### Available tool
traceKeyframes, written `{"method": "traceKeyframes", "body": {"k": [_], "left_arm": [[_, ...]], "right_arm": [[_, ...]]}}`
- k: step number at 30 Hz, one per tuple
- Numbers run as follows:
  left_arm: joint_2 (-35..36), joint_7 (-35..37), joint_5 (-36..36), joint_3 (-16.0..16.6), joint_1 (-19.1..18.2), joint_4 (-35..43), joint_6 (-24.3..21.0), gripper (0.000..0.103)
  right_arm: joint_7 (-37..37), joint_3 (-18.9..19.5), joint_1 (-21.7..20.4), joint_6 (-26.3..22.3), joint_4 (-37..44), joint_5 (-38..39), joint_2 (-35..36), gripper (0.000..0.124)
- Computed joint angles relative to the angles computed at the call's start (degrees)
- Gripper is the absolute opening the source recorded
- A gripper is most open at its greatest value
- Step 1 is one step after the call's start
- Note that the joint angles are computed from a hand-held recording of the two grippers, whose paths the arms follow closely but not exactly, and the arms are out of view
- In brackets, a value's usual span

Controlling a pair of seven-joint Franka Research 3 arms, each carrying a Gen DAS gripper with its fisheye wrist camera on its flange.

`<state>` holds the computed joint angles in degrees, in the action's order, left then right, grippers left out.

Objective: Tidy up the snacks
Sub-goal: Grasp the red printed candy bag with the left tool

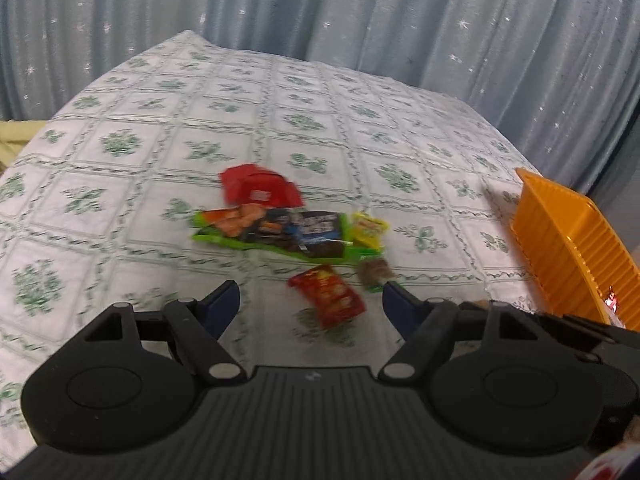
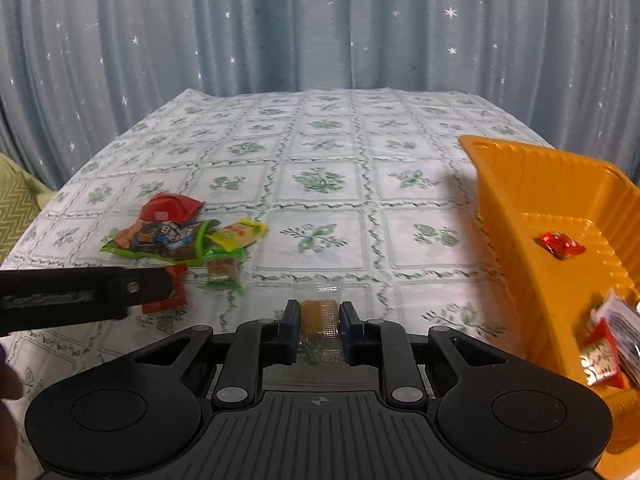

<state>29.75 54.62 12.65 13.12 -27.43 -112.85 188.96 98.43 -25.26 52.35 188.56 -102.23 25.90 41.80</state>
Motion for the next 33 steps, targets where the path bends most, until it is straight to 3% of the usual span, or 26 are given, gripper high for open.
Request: {"method": "traceKeyframes", "body": {"k": [3,11,16,22,30,33], "left_arm": [[2.03,-0.38,-0.18,1.14,-1.51,2.42,-1.24,0.058],[5.13,-2.90,1.59,9.42,-9.16,4.84,-2.35,0.027],[4.02,-4.24,3.41,11.77,-11.15,3.07,-2.78,0.024],[0.70,-5.59,5.15,12.22,-11.93,-0.59,-2.42,0.024],[-5.96,-6.91,3.45,21.57,-22.96,-8.86,-0.84,0.024],[-8.17,-6.58,1.47,28.64,-31.13,-12.29,-0.47,0.024]], "right_arm": [[-0.44,0.49,-0.40,0.64,-1.26,0.23,-0.80,0.021],[-2.80,3.04,-2.24,1.71,-1.98,1.40,-1.67,0.021],[-4.22,4.01,-2.60,2.32,-2.78,2.53,-2.61,0.021],[-6.27,4.38,-1.86,3.35,-5.71,4.56,-5.45,0.021],[-11.86,3.05,2.12,6.04,-13.04,10.48,-12.33,0.021],[-14.62,1.28,5.09,7.14,-16.17,14.21,-15.18,0.021]]}}
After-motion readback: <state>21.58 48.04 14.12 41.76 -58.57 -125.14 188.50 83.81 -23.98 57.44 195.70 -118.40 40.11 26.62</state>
